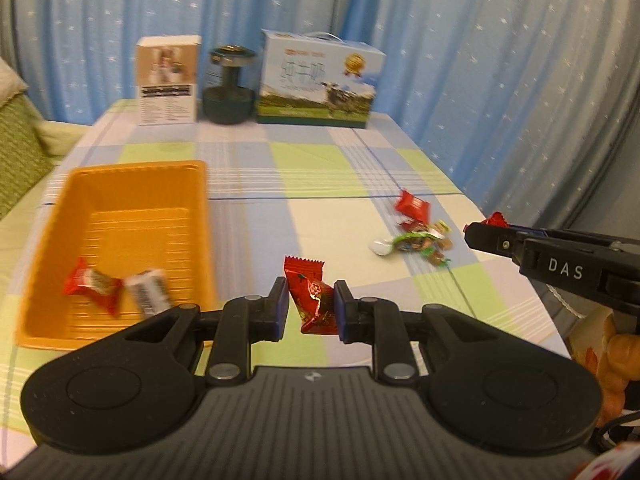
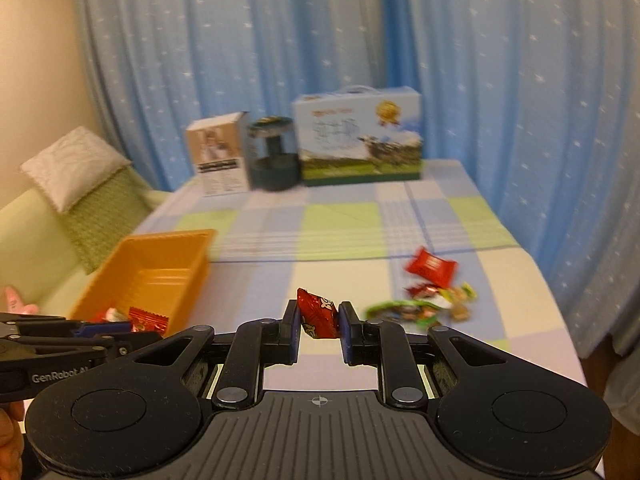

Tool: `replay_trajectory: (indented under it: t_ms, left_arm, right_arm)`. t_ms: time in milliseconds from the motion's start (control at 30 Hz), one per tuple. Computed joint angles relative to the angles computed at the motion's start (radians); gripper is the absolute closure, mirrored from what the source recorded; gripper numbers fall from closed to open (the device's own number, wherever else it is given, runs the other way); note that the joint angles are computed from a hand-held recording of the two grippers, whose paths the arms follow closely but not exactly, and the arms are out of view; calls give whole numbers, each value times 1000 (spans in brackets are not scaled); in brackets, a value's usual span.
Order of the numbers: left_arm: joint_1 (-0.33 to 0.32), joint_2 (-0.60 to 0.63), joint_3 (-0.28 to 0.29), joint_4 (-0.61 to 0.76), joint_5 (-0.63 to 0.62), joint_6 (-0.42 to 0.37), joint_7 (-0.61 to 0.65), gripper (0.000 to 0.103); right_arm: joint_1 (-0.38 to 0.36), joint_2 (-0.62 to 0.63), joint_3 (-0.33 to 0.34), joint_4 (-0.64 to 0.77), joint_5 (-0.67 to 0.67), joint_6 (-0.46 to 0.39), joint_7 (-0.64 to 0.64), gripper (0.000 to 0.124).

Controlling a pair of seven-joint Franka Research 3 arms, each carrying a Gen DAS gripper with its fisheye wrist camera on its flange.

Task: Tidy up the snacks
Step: 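Carry both red packets into the orange tray and open both tools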

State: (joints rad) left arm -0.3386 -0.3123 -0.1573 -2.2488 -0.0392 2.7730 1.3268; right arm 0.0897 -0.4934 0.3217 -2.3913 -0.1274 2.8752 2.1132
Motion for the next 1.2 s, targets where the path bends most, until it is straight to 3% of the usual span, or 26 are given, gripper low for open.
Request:
replay_trajectory:
  t_ms: [367, 600, 867, 1200]
  left_arm:
    - [67, -103, 39, -69, 47, -35, -31, 82]
    - [106, -112, 76, -76, 57, -44, -13, 82]
    - [142, -44, 111, -25, 36, -57, 74, 82]
    - [184, 77, 106, 50, -32, -79, 192, 82]
  right_arm:
    - [115, 153, 6, 124, 12, 16, -25, 104]
    - [208, 273, -39, 217, 34, 26, -71, 104]
    - [306, 441, -112, 355, 114, 13, -145, 104]
    - [371, 609, -176, 529, 177, -24, -212, 104]
